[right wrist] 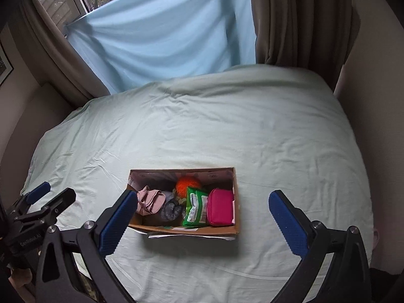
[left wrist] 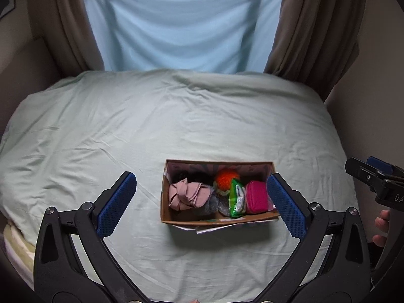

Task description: Organize soft objects

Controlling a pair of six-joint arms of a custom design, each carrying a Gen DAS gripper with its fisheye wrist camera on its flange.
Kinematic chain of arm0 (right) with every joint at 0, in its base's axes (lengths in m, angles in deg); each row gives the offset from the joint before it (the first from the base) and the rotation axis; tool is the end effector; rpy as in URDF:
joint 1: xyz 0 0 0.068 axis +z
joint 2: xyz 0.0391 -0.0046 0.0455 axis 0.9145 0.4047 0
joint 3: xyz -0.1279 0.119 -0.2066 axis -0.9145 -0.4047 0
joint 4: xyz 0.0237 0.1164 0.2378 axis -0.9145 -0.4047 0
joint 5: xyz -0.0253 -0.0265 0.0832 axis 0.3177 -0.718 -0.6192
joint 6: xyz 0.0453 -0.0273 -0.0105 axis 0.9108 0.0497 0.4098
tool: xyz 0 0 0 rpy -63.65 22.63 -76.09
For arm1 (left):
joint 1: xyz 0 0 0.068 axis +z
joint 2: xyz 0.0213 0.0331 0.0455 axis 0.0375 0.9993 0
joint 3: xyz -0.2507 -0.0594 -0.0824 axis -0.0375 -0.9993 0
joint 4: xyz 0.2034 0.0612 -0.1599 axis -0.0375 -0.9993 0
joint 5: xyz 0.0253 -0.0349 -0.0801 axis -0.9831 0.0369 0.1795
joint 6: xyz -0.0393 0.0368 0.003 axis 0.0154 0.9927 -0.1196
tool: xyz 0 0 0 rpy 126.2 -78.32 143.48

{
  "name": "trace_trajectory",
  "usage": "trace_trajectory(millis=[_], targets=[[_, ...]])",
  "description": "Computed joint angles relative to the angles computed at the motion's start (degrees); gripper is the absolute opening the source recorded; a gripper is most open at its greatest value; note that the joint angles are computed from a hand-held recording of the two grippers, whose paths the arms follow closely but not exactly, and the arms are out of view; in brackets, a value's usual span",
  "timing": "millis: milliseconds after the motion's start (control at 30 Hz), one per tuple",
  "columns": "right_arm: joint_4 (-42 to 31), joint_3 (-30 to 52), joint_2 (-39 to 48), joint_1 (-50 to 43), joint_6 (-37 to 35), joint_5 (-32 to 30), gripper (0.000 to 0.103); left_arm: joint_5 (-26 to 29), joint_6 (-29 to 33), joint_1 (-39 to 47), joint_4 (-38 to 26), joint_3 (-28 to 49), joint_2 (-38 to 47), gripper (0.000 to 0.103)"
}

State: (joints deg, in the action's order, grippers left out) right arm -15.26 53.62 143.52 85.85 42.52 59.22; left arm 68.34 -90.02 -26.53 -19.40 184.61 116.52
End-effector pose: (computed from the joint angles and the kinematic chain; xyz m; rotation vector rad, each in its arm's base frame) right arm 0.3101 0.1107 0.3844 0.1150 2.5270 0.3024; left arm 0.3094 -0.1590 0.4142 0.0774 2.4318 -0.0624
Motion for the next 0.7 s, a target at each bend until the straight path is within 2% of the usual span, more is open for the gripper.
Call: trace_trajectory(millis=[167, 333, 600, 700], targets=[[-6.88, 7.18, -4.28, -0.15, -2.78, 5.3, 0.103, -6.16, -2.17, -6.24, -6.96, 12.47, 1.1, 0.103], [-10.57, 12.37, -6.62, 0.84, -4.46, 9.58, 0.103, -10.81, -4.36, -10.85, -10.08, 19.35, 1.47, 0.103], [-10.6, 11.15, -11.75, 2.2, -3.95, 13.09, 0.103, -17.62, -4.53, -16.28, -8.73, 17.83, -2.1, 0.103], [-9.9, 10.0, -13.38, 2.91, -3.66, 14.78, 0.103, -18.41, -4.88, -16.91, -8.2, 16.71, -3.01, 0.103]])
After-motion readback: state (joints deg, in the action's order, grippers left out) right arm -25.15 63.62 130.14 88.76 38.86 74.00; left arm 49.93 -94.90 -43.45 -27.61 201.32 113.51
